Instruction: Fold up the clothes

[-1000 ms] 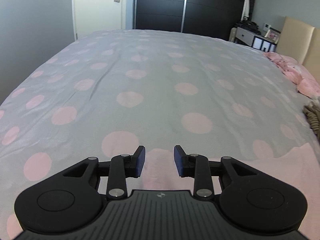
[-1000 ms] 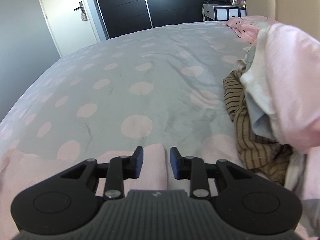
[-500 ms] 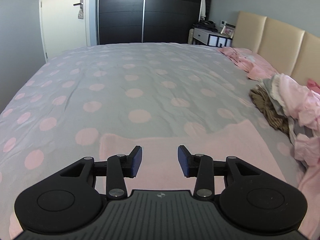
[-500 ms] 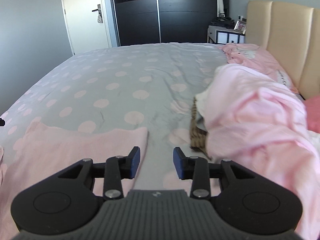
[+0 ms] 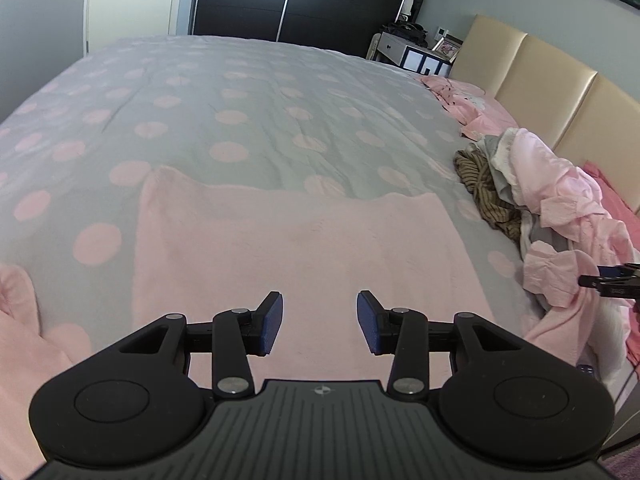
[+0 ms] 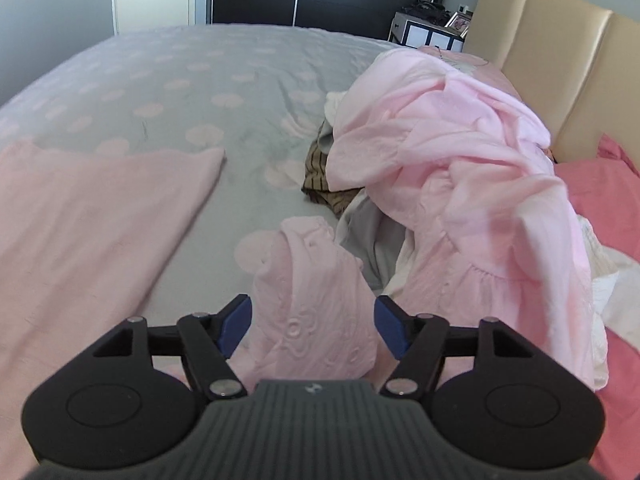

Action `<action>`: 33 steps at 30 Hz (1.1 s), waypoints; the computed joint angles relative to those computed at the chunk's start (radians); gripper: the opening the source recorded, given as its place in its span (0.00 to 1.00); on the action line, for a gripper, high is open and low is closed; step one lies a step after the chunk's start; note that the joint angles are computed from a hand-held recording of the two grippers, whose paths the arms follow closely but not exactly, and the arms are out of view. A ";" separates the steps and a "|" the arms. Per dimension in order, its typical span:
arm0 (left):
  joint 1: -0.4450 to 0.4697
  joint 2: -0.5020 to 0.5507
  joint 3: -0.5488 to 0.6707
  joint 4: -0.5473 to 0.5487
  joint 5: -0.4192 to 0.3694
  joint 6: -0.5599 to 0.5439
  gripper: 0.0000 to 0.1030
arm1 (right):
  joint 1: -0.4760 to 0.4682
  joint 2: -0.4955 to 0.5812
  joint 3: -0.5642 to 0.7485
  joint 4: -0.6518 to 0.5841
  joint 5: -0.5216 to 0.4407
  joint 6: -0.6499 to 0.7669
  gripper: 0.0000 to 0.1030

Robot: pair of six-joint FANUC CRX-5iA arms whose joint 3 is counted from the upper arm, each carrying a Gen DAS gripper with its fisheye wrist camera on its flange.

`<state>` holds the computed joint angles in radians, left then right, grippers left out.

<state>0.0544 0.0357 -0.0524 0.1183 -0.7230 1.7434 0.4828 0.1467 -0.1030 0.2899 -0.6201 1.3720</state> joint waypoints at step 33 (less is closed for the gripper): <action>-0.050 0.037 -0.004 0.050 -0.037 -0.077 0.38 | -0.066 -0.283 -0.125 -0.055 -0.133 -0.221 0.01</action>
